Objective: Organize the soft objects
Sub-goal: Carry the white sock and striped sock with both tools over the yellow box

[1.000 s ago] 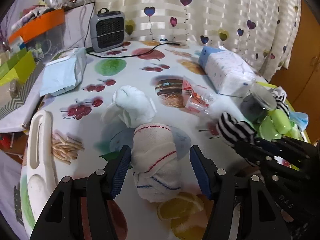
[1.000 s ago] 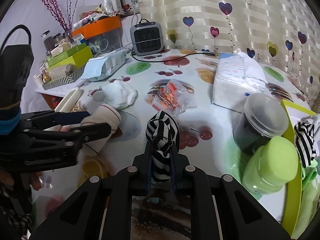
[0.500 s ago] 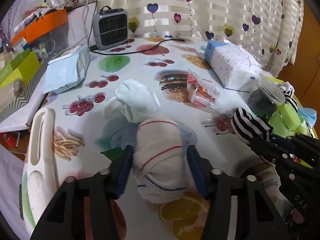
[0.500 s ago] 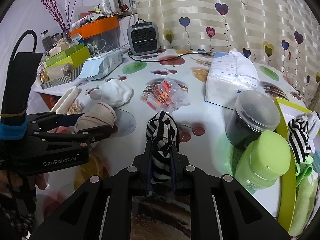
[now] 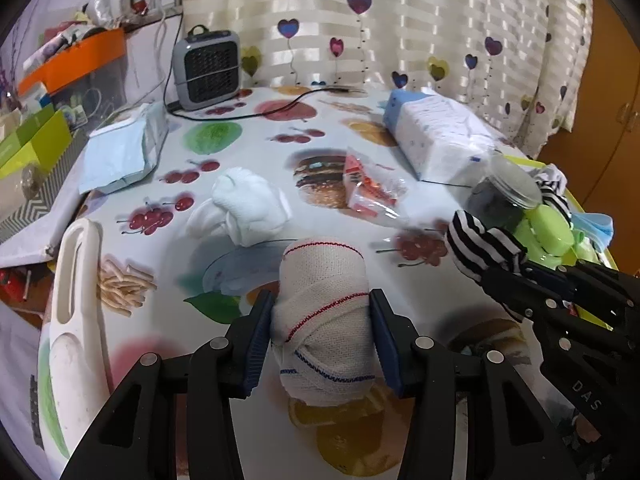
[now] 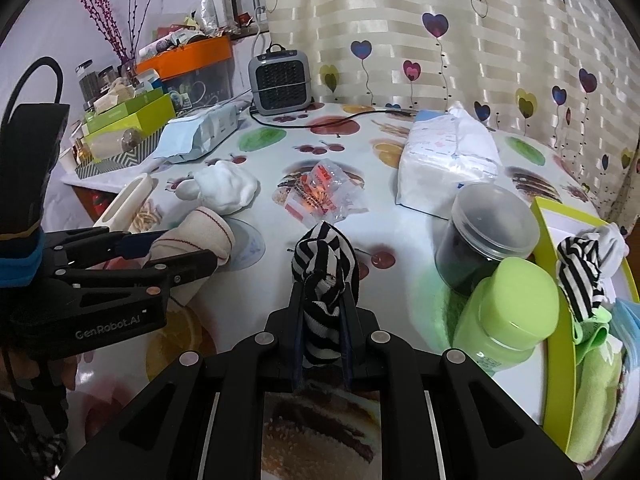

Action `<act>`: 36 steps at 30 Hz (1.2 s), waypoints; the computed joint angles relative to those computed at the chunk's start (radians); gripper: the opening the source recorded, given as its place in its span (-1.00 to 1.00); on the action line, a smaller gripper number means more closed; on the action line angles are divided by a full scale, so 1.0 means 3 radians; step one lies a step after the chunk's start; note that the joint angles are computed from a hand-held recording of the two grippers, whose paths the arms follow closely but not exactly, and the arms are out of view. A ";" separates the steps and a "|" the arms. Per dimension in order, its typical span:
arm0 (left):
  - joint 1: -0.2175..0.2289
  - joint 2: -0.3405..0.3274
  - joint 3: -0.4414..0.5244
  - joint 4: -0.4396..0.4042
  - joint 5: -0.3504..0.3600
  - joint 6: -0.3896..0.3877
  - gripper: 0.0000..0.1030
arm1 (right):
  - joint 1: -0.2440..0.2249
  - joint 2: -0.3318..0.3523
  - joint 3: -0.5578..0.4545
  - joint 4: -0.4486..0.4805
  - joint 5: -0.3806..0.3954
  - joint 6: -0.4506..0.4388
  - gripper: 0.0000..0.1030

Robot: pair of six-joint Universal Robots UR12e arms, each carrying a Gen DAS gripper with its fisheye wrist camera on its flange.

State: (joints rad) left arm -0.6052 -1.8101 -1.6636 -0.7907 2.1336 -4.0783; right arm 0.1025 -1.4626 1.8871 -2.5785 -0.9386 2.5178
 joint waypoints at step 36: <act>-0.0262 -0.0345 0.0545 0.0642 0.0105 0.0850 -0.10 | -0.0382 -0.0230 0.0224 -0.0768 -0.0166 0.0350 -0.70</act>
State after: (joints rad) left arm -0.6838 -1.9135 -1.5000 -0.5980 2.1650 -3.8232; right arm -0.0120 -1.5316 1.9543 -2.8090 -0.9884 2.6227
